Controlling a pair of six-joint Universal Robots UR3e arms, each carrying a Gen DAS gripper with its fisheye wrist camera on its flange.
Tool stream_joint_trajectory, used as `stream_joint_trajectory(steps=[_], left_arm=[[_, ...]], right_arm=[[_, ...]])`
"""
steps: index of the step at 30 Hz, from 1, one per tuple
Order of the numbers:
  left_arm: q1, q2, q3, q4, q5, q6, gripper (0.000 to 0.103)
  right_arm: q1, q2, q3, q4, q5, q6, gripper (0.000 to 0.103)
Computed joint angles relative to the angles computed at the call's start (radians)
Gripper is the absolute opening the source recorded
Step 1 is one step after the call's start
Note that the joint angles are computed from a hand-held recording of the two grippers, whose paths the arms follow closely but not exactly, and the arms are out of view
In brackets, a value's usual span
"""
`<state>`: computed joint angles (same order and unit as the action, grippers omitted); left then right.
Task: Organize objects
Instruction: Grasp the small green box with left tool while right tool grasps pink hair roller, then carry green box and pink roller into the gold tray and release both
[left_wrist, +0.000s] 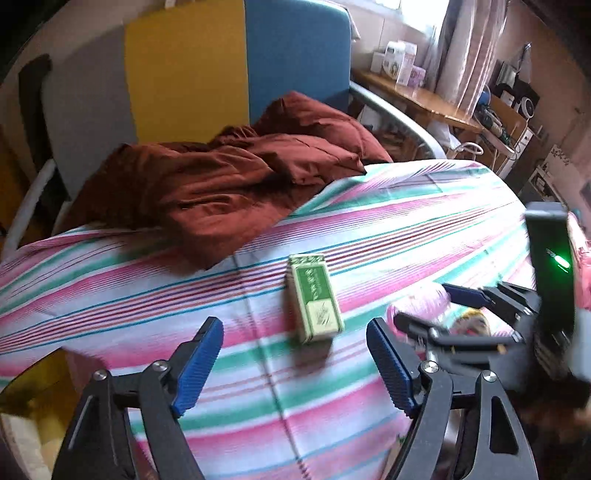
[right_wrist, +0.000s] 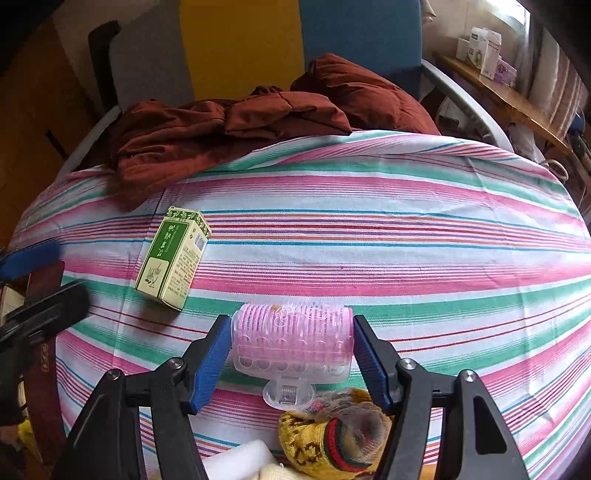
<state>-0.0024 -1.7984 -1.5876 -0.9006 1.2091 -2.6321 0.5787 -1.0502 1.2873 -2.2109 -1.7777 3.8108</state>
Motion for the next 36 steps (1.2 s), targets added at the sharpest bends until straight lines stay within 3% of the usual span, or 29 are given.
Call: stream_joint_trajectory(steps=[7, 9, 10, 16, 23, 29, 33, 36], left_arm=[[-0.085, -0.19, 0.158, -0.009, 0.054, -0.077, 0.077], [-0.103, -0.238, 0.209, -0.035, 0.075, -0.078, 0.058], [-0.11, -0.26, 0.231, -0.052, 0.087, -0.079, 0.032], [-0.053, -0.135, 0.053, 0.044, 0.058, -0.048, 0.032], [0.159, 0.189, -0.15, -0.069, -0.081, 0.068, 0.032], [0.484, 0.508, -0.257, -0.317, -0.249, 0.326, 0.032], [0.728, 0.665, -0.274, -0.54, -0.345, 0.553, 0.032], [0.928, 0.739, -0.237, -0.783, -0.398, 0.766, 0.032]], right_arm=[[-0.018, -0.019, 0.039, -0.034, 0.033, 0.006, 0.066], [-0.016, -0.013, 0.029, -0.027, 0.028, 0.0, 0.066], [-0.014, -0.012, 0.027, -0.026, 0.025, -0.002, 0.066], [-0.004, -0.008, 0.036, -0.058, -0.002, -0.025, 0.065], [0.034, -0.024, 0.056, -0.163, -0.08, -0.015, 0.065], [0.088, -0.004, -0.01, -0.221, -0.169, -0.025, 0.065], [0.135, 0.069, -0.175, -0.121, -0.177, -0.026, 0.065], [0.18, 0.142, -0.325, -0.035, -0.175, -0.016, 0.065]])
